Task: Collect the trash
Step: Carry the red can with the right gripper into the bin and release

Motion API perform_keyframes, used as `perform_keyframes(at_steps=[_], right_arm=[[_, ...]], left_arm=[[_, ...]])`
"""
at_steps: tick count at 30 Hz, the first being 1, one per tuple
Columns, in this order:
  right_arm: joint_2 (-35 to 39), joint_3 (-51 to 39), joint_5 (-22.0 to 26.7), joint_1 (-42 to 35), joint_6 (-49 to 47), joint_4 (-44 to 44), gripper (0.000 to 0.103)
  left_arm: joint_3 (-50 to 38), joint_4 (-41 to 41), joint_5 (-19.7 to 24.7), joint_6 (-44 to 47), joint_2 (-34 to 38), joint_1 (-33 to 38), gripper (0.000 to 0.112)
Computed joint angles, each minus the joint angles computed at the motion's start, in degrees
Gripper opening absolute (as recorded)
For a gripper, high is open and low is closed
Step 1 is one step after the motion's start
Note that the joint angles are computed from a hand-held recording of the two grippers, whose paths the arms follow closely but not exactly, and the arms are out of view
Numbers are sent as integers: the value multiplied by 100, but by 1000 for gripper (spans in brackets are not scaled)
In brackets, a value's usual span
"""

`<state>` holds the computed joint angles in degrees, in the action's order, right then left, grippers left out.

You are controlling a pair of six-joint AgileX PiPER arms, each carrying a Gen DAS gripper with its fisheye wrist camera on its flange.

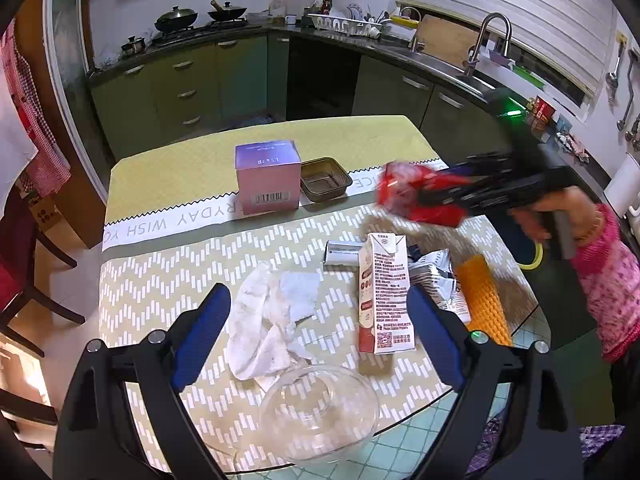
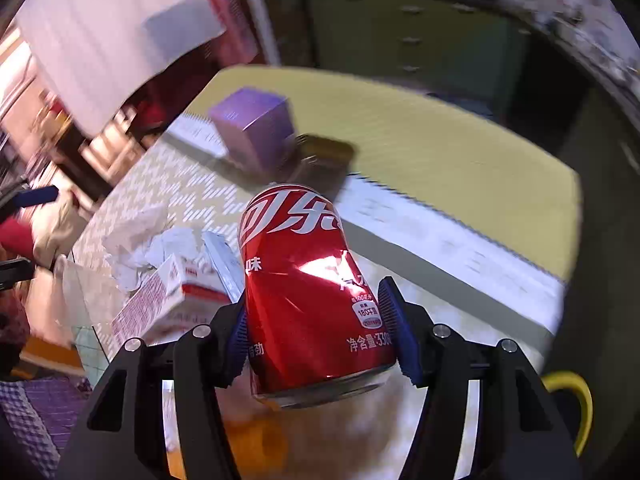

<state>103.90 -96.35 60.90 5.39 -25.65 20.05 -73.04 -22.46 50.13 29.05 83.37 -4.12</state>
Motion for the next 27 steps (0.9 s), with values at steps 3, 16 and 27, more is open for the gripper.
perform_keyframes(at_steps=[3, 16, 27], right_arm=[[-828, 661, -17, -545, 124, -91, 59], [-1707, 2214, -13, -3130, 852, -1635, 59], [-970, 2193, -311, -3799, 1202, -1824, 65]], left_arm=[[4, -1, -5, 1, -5, -60, 85], [62, 214, -136, -222, -88, -632, 85], [-4, 587, -114, -504, -97, -842, 86]])
